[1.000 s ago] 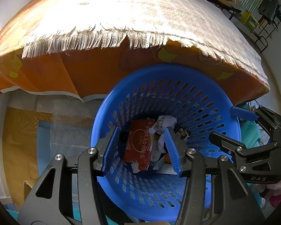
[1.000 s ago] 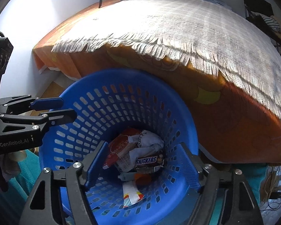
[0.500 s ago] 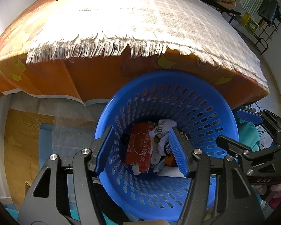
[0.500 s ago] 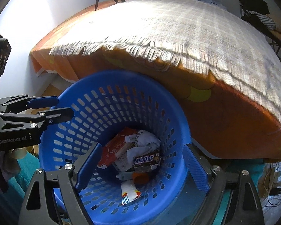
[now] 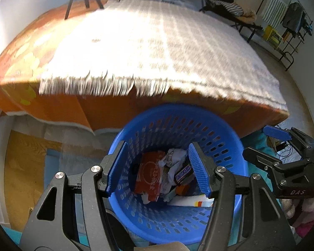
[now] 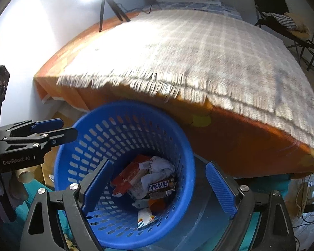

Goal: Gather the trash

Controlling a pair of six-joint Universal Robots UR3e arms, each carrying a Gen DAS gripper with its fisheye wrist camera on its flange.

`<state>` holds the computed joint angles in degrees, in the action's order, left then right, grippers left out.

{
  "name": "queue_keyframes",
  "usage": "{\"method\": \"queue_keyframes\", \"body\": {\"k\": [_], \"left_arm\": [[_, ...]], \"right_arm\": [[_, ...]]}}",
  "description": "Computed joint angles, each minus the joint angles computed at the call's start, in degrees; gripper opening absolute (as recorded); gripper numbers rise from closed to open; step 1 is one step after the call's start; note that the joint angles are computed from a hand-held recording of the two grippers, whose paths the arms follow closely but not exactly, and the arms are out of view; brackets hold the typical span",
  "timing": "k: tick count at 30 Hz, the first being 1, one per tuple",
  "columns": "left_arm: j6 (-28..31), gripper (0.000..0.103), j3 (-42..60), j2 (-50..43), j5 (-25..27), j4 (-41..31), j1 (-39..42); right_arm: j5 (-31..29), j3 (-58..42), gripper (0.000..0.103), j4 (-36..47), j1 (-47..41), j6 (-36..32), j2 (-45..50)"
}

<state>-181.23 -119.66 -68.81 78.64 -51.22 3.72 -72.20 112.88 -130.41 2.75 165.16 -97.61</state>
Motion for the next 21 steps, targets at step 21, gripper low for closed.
{"method": "queue_keyframes", "body": {"k": [21], "left_arm": [[-4.67, 0.086, 14.04, 3.22, 5.08, 2.02, -4.72]], "right_arm": [[7.73, -7.9, 0.1, 6.34, -6.4, 0.79, -8.37]]}}
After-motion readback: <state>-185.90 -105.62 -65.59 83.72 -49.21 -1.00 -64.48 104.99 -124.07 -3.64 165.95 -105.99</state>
